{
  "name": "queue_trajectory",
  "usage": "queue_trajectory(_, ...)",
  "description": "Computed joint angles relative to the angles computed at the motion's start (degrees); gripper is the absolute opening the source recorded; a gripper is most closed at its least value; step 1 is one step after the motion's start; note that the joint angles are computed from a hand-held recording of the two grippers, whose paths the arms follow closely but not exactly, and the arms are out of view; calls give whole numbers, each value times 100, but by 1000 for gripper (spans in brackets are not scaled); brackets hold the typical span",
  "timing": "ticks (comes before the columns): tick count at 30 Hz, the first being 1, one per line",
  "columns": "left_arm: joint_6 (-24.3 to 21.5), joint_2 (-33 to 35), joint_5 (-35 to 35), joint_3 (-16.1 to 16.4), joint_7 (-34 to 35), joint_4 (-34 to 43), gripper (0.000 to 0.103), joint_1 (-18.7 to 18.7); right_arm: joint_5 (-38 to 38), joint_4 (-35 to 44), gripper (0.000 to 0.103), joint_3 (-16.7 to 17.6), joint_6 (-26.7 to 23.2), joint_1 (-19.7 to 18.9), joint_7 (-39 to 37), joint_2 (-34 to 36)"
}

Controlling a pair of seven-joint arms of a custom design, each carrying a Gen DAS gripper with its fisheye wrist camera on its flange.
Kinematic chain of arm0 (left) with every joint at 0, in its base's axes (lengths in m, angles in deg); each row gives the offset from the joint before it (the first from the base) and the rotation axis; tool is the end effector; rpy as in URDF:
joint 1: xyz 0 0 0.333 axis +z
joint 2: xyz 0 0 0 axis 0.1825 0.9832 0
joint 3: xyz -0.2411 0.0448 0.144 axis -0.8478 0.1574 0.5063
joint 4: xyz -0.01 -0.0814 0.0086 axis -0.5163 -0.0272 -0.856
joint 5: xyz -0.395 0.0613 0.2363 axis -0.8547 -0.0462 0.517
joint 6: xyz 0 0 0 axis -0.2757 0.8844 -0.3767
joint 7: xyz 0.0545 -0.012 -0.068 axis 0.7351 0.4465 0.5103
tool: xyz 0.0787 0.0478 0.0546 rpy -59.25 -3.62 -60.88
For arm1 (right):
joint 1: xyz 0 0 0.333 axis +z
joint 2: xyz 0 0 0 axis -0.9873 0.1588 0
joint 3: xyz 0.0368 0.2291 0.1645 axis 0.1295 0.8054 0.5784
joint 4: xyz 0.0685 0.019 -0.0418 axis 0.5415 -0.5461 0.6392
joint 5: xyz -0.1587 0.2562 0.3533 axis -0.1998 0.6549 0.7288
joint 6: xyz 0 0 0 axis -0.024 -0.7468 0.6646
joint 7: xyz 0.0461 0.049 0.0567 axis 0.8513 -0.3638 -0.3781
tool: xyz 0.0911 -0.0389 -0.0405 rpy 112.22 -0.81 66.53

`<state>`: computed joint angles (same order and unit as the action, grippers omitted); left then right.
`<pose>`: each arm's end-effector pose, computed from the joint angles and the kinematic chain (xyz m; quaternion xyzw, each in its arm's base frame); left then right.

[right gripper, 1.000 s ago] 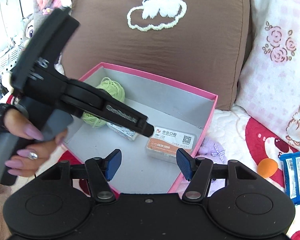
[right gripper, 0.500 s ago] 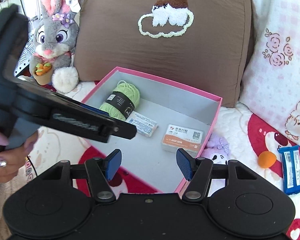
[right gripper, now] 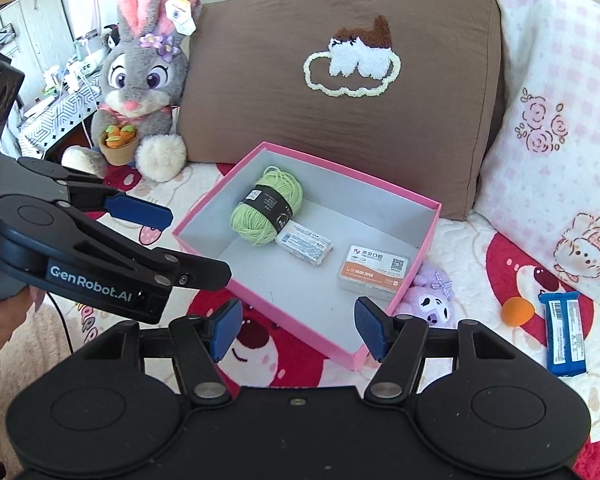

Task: Organize objects
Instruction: 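Raise the open left tool up and away from the pink box, then move both tools toward the purple plush toy beside the pink box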

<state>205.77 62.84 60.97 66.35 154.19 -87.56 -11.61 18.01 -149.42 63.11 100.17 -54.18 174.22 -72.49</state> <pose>0.5446 -0.4334 0.5602 -0.4542 0.8351 -0.2950 0.0966 0.4544 0.3713 0.5236 -0.7131 0.6086 -0.1750 0.3008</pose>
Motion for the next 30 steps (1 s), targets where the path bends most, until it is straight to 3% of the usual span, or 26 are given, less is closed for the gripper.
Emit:
queue_trajectory(18, 80, -671, -234, -172, 185, -836, 89, -145, -129, -1101, 71, 131, -361, 104, 113, -1373)
queue_trajectory(26, -39, -614, -369, -220, 120, -796, 92, -234, -64, -1454, 85, 82, -246, 164, -161, -1608)
queue_trajectory(30, -77, -580, -574, -237, 201, -769, 94, -294, -93, -1643, 86, 111, -91, 159, -164, -1736)
